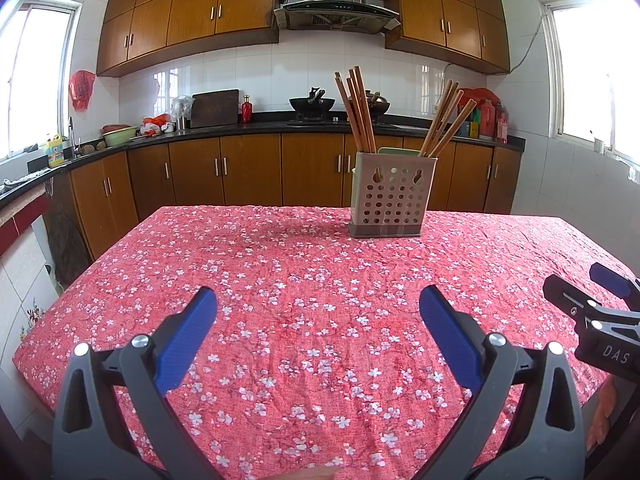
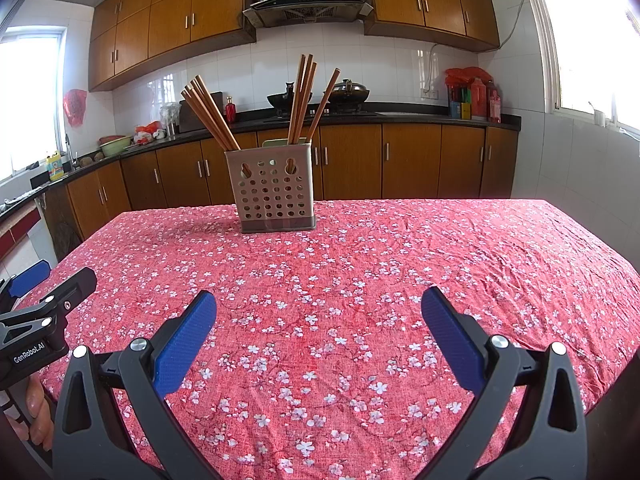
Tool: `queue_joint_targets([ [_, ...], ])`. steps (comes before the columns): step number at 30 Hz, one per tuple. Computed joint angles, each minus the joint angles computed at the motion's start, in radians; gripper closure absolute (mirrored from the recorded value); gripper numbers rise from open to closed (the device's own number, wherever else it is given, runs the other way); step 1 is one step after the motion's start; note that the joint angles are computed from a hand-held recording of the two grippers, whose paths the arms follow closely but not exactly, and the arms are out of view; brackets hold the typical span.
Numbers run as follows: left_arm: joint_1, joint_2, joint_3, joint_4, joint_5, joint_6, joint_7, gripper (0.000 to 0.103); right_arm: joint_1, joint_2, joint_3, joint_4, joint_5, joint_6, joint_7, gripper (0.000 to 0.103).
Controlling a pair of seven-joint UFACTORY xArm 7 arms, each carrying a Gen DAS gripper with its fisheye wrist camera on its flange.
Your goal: Organize utensils
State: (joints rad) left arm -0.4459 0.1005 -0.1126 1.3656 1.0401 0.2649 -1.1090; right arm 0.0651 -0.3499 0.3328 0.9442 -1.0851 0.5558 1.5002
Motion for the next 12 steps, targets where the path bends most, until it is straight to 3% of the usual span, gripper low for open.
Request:
queue_joint_targets([
  [12, -0.009, 0.007, -0.001, 0.011, 0.006, 0.019, -0.014, 0.004, 0.001, 0.000, -0.001, 0.000, 0.000, 0.000, 0.001, 0.002],
])
